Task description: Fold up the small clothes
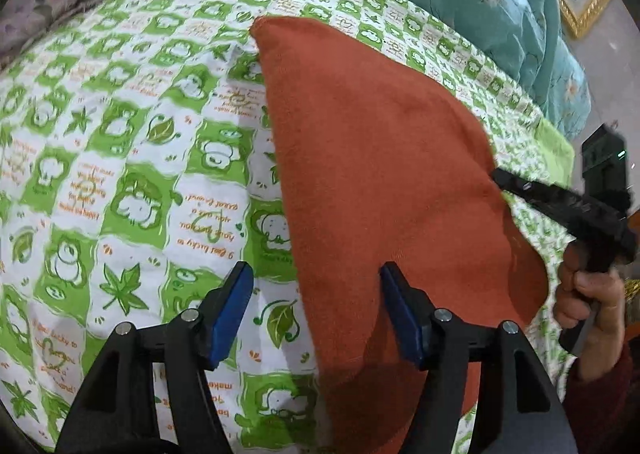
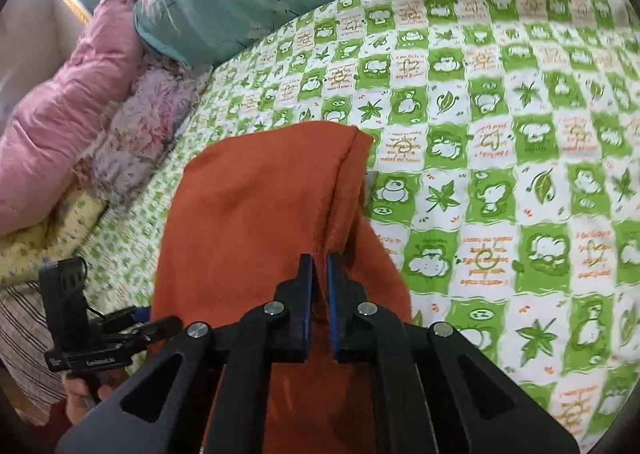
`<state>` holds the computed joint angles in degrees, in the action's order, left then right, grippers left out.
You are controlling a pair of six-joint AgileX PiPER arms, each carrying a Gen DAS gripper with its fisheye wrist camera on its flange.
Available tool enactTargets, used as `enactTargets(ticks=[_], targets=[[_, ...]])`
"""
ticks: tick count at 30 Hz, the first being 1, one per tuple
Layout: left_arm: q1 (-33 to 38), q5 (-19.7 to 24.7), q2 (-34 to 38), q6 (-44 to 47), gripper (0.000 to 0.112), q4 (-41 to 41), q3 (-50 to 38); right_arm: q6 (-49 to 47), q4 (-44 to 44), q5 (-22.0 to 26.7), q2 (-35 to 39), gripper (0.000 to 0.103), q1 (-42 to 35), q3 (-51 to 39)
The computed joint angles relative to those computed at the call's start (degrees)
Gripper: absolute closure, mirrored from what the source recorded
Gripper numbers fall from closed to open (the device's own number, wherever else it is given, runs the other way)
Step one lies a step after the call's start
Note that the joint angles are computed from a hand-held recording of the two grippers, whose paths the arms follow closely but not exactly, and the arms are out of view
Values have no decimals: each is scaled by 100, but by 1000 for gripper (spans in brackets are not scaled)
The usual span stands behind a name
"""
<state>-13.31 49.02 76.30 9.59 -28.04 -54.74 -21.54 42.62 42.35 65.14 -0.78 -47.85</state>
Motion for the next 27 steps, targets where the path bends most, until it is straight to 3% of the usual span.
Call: enactTargets(ticks=[5,9,14,16,17,18,19,23,25,27], targets=[[216,398,214,136,47,-226,-498,20,99,78,-170,89,-188,227],[481,570,983,376,42,-670,-1359,-608,858,619,-874,57,-947,822],[537,785,2666,-93,43,-599,-3227,-1110,1358,1576,-1475,57,-2063,1639],[552,767,3222,-331,77,-440,-3954,-1166,1354,1736,-1613,59,-2177,1786],[572,865,3485,-416,107,-404,-4325,-1081,1266,1723,-1710,65,-2103,1813],[587,916,3704,-530,107,-294,-4692,-1009,1179,1723,-1800,81,-2043,1824],[578,894,3764,-573,107,-165,-4830,-987,1133,1790,-1876,87,-2047,1816],[368,895,3545,-683,99,463,-4752,-1141,1178,2130,-2120,88,-2380,1812],[302,685,2928,-468,88,506,-3954,-1279,1290,2361,-2132,88,-2633,1847],[294,496,2243,-257,63,328,-3060,-1458,1482,2662,-2108,87,-2990,1927]])
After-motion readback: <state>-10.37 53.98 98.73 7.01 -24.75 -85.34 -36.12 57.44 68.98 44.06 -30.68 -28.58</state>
